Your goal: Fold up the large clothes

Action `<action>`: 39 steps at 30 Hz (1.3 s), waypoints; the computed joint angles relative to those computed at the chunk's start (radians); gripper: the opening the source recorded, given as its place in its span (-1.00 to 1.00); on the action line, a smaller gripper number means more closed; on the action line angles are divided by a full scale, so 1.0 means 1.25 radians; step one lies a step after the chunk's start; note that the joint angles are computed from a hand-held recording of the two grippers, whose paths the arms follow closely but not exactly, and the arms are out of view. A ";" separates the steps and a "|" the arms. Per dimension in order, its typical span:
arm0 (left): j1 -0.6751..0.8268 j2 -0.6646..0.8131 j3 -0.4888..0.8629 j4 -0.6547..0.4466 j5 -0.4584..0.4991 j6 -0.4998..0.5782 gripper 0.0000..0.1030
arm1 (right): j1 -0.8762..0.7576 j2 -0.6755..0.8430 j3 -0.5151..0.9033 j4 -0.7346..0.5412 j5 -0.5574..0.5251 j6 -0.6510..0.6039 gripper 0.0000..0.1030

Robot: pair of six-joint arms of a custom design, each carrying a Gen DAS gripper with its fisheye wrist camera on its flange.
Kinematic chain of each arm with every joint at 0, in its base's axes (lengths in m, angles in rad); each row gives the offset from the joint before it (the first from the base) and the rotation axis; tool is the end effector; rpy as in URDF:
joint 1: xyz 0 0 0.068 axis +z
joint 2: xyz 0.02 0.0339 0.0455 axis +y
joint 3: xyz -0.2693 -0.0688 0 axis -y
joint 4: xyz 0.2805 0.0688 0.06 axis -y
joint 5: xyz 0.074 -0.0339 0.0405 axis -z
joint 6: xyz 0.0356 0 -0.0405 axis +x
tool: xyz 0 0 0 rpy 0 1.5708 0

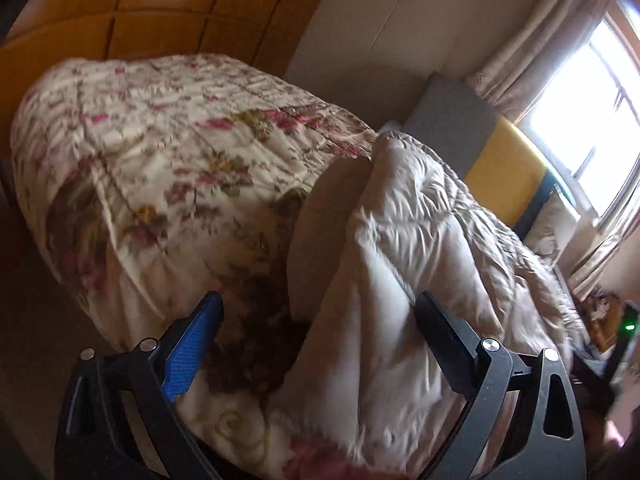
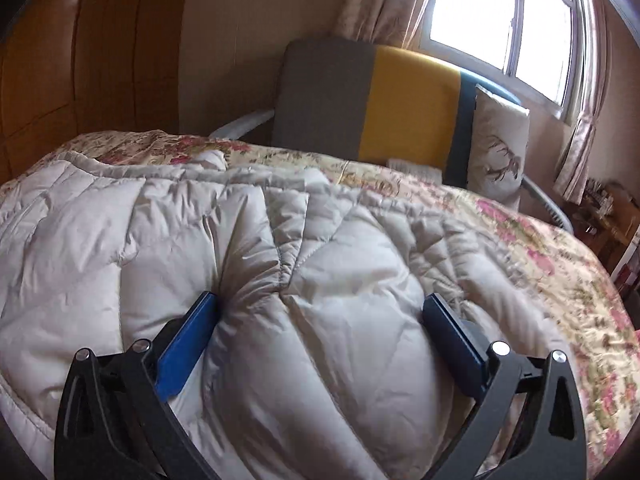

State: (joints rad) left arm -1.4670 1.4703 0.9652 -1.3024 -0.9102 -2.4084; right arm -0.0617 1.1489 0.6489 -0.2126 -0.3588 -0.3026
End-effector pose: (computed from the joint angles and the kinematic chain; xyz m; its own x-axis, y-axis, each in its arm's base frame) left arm 0.0533 -0.2408 0.2050 -0.3464 -0.6377 -0.6880 -0.5351 0.7367 -0.4134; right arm 0.2661 -0.0039 0.2072 -0.5611 -0.2449 -0.7907 -0.3925 0.9197 -0.0063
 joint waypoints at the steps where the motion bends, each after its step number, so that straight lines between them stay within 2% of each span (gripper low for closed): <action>1: -0.012 0.002 -0.004 0.012 -0.004 -0.005 0.85 | -0.016 0.016 0.010 -0.010 -0.027 0.000 0.96; 3: -0.031 0.005 -0.013 0.062 -0.025 -0.006 0.85 | -0.033 0.034 0.020 -0.018 -0.057 0.001 0.96; 6: -0.043 0.007 -0.027 0.157 -0.044 0.021 0.85 | -0.026 0.011 -0.009 0.013 -0.036 0.008 0.96; 7: -0.043 -0.007 -0.050 0.235 -0.051 0.061 0.85 | -0.023 -0.001 -0.019 0.020 -0.027 0.008 0.96; 9: -0.041 -0.004 -0.061 0.318 -0.058 0.108 0.85 | -0.017 -0.017 -0.033 0.028 -0.018 0.012 0.96; 11: -0.033 -0.018 -0.087 0.447 -0.055 0.211 0.85 | -0.027 -0.016 -0.034 0.026 -0.033 0.014 0.97; 12: -0.028 -0.018 -0.088 0.483 -0.052 0.247 0.85 | -0.033 -0.018 -0.034 0.021 -0.042 0.013 0.97; 15: -0.005 -0.015 -0.079 0.534 -0.043 0.327 0.85 | -0.043 -0.021 -0.037 0.020 -0.057 0.016 0.97; 20: 0.035 -0.049 -0.130 0.641 -0.071 0.303 0.85 | -0.046 -0.024 -0.040 0.020 -0.063 0.016 0.97; 25: 0.075 -0.086 -0.168 0.714 -0.094 0.345 0.85 | -0.050 -0.012 -0.036 0.028 -0.068 0.017 0.97; 28: 0.089 -0.092 -0.195 0.738 -0.099 0.308 0.66 | -0.051 -0.018 -0.041 0.028 -0.071 0.019 0.97; 31: 0.095 -0.089 -0.187 0.709 -0.094 0.298 0.41 | -0.055 -0.019 -0.041 0.025 -0.075 0.020 0.97; 33: 0.100 -0.089 -0.178 0.707 -0.085 0.340 -0.06 | -0.058 -0.020 -0.036 0.011 -0.078 0.021 0.97; 35: 0.095 -0.104 -0.175 0.685 -0.084 0.358 -0.25 | -0.071 -0.026 -0.015 -0.035 -0.079 0.019 0.97; 39: 0.067 -0.143 -0.194 0.689 -0.117 0.374 -0.44 | -0.106 -0.100 -0.026 -0.046 -0.073 0.047 0.96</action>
